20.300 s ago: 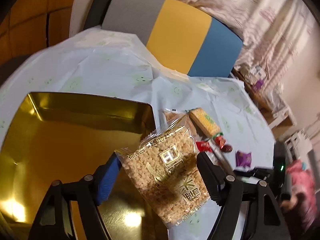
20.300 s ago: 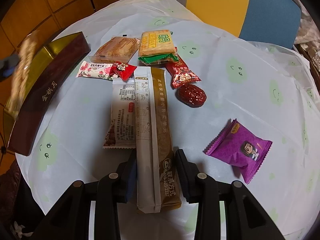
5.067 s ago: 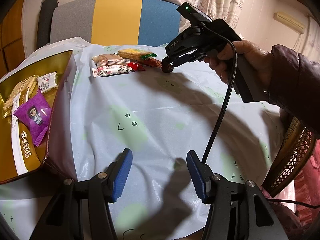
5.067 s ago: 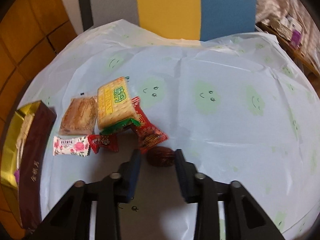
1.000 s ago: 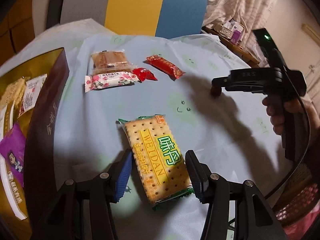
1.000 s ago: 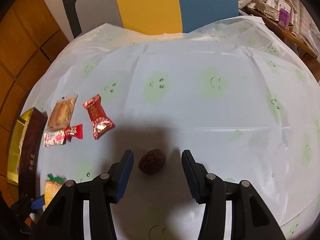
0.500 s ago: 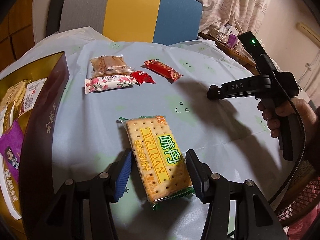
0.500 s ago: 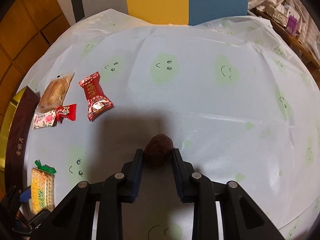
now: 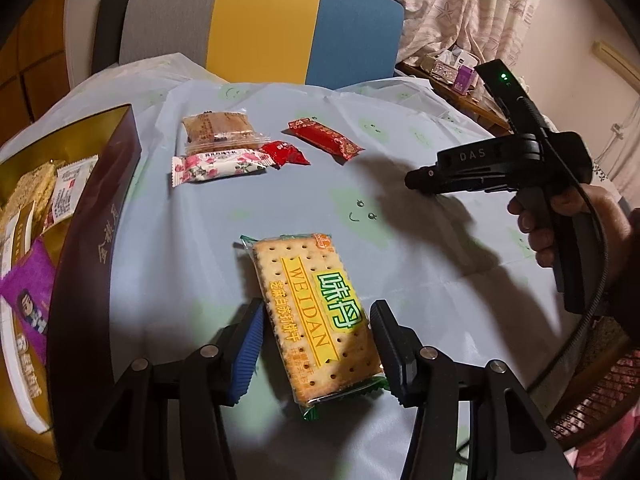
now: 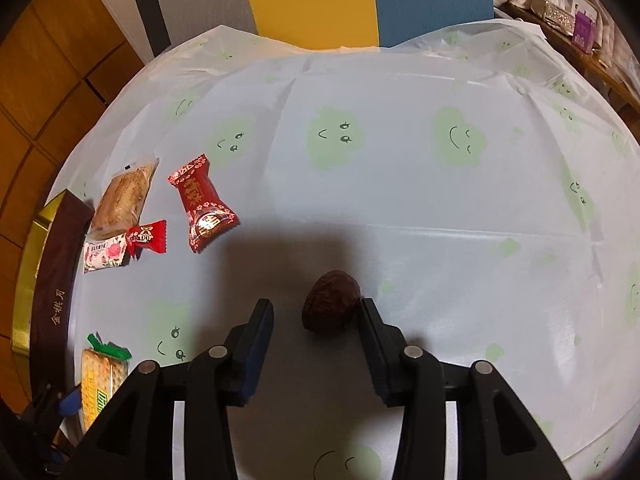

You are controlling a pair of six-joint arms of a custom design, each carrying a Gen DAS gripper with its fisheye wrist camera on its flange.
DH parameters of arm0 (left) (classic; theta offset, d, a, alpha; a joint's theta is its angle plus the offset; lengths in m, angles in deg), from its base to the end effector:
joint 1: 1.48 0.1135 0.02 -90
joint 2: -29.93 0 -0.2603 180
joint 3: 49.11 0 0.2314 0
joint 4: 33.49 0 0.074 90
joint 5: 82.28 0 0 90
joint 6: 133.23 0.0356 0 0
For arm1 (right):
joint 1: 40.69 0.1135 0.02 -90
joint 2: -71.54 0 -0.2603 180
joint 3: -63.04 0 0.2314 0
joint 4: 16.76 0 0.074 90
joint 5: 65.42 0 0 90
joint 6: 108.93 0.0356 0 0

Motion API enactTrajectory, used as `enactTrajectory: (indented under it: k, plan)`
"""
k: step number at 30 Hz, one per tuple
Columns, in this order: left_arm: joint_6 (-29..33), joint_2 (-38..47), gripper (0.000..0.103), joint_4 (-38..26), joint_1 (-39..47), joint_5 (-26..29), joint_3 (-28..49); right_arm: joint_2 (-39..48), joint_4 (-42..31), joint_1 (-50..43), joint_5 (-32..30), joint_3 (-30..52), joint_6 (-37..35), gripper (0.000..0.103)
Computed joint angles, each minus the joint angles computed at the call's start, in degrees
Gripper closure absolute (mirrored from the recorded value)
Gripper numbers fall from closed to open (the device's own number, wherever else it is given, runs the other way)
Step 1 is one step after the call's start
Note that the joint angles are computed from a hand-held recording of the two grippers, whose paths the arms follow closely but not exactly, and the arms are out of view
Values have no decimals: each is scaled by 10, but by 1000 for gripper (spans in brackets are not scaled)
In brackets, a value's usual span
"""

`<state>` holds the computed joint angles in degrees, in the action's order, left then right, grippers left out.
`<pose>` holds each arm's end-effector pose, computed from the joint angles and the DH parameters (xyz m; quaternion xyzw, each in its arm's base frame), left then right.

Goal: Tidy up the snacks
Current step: 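Carry the cracker pack into the tin and open the left tool while the right holds the date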

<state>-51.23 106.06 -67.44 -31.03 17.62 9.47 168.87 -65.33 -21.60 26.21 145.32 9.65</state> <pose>0.2111 -0.1267 0.2111 0.2038 0.9187 -0.1828 0.2848 0.3078 0.1055 0.2134 0.0838 0.9699 0.0795 0.2143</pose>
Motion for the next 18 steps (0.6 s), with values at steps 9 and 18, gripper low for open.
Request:
enactTrajectory:
  k: [9, 18]
  plan:
    - [18, -112, 50, -76, 47, 55, 14, 11, -20, 10, 39, 15, -10, 75]
    - [64, -120, 49, -164, 309, 113, 104, 16, -29, 28, 77, 19, -33, 75]
